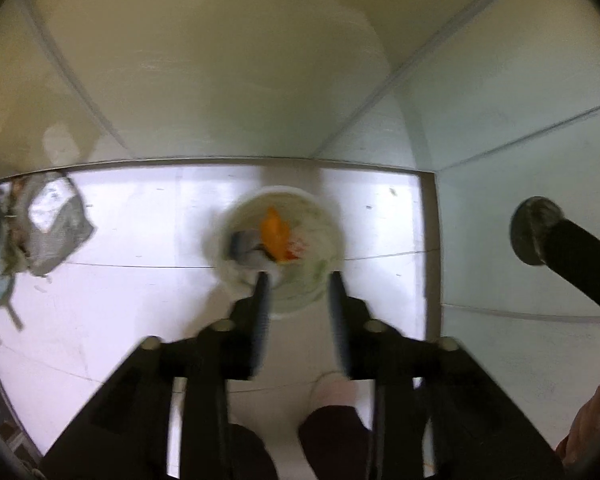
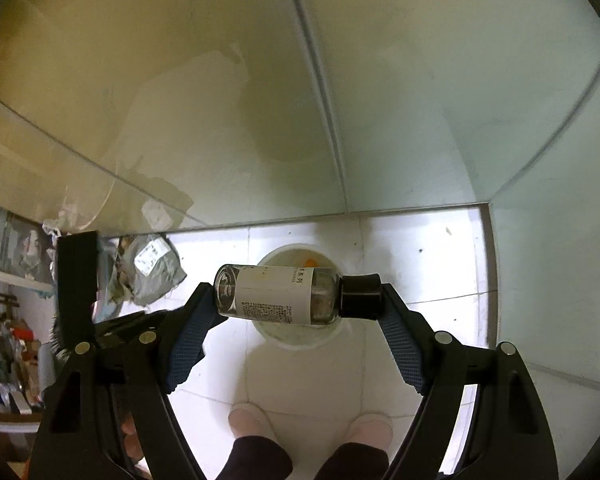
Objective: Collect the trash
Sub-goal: 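Open the left tool while the right tool opens, dropping both into the bucket, then raise both tools back up to the counter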
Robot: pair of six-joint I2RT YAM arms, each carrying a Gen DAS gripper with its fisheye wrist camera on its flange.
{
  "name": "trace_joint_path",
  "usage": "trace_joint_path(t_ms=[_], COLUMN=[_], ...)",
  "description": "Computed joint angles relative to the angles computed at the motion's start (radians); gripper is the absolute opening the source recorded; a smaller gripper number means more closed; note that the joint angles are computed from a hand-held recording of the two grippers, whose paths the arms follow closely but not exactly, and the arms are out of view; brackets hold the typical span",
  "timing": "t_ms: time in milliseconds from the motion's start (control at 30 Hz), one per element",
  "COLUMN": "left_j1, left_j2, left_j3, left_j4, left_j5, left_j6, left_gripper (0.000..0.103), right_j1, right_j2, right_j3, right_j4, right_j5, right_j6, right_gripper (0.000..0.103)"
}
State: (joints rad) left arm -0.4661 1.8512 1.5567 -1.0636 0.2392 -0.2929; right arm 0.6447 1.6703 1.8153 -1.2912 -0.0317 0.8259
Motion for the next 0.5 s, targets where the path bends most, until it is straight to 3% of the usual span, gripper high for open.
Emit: trace_joint_path(t_ms=[33, 133, 300, 500], left_j1=[0.016, 0.065, 0.107, 0.104], left_j2=[-0.023, -0.084, -0.128, -0.106], left_j3=[-0.006, -0.009, 0.083, 0.309], left_j4=[-0.012, -0.046, -0.141, -0.291], left_j5=[-0.013, -0.035, -0.074, -0.079], left_j6=[0.003, 0.019, 0.023, 0.009], left_gripper=[0.046, 0.048, 0.048, 0.048], right_j1=[-0.005, -0.009, 0.020, 0.024], right_j2=[0.005, 0.025, 0.065, 0.146], right_j3=[-0.004, 0.011, 0.092, 0.340], right_j4=[0.009, 0.015, -0.039, -0.210], right_j5=[-0.018, -0.068, -0.024, -0.007], right_j6=[-0.003, -0.008, -0.034, -0.045], right_gripper=[0.079, 0.079, 0.079, 0.079])
